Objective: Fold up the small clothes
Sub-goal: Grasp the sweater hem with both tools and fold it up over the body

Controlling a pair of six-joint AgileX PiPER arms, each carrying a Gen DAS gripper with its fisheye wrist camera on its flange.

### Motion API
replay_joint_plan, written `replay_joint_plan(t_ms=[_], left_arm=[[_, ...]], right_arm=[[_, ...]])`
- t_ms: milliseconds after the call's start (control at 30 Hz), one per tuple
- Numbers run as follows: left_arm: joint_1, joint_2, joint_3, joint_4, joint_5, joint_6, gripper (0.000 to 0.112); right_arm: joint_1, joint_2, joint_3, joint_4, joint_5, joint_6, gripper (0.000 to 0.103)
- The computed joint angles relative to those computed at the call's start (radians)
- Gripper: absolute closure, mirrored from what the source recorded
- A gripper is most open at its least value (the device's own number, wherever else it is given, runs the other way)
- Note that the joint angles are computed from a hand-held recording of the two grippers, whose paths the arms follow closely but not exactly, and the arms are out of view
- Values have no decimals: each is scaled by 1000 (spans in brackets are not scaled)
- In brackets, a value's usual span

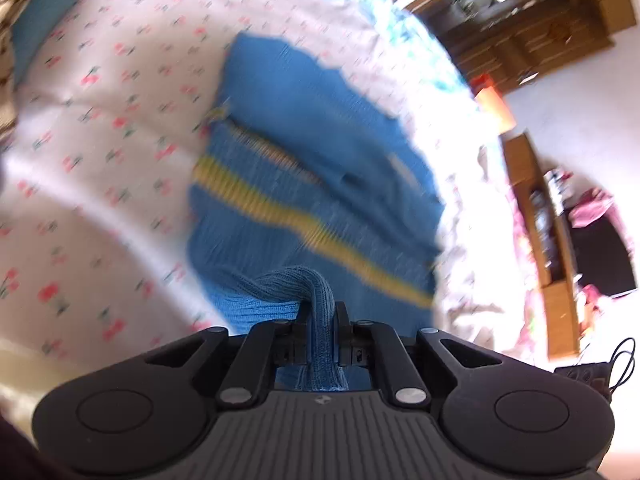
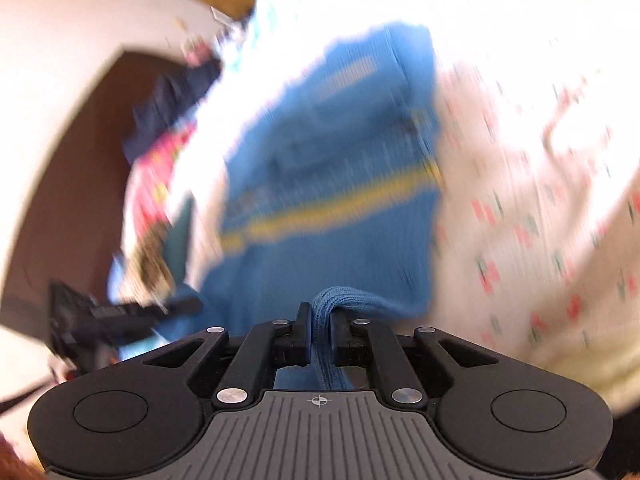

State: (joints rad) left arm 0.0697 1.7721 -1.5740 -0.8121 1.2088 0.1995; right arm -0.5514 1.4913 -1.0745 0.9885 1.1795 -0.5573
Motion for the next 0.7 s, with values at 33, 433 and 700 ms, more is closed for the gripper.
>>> replay_joint_plan(t_ms=[33, 433, 700], left_arm=[[-1, 15, -16, -37, -26, 8, 98], [-63, 375, -481, -151, -297, -78, 98], [-125, 705, -1005, 147, -224, -376, 97]], right_arm=[[3, 0, -11, 34, -30, -8, 94], [167, 249, -342, 116, -441, 109, 94], [206, 537, -633, -22, -462, 355, 89]])
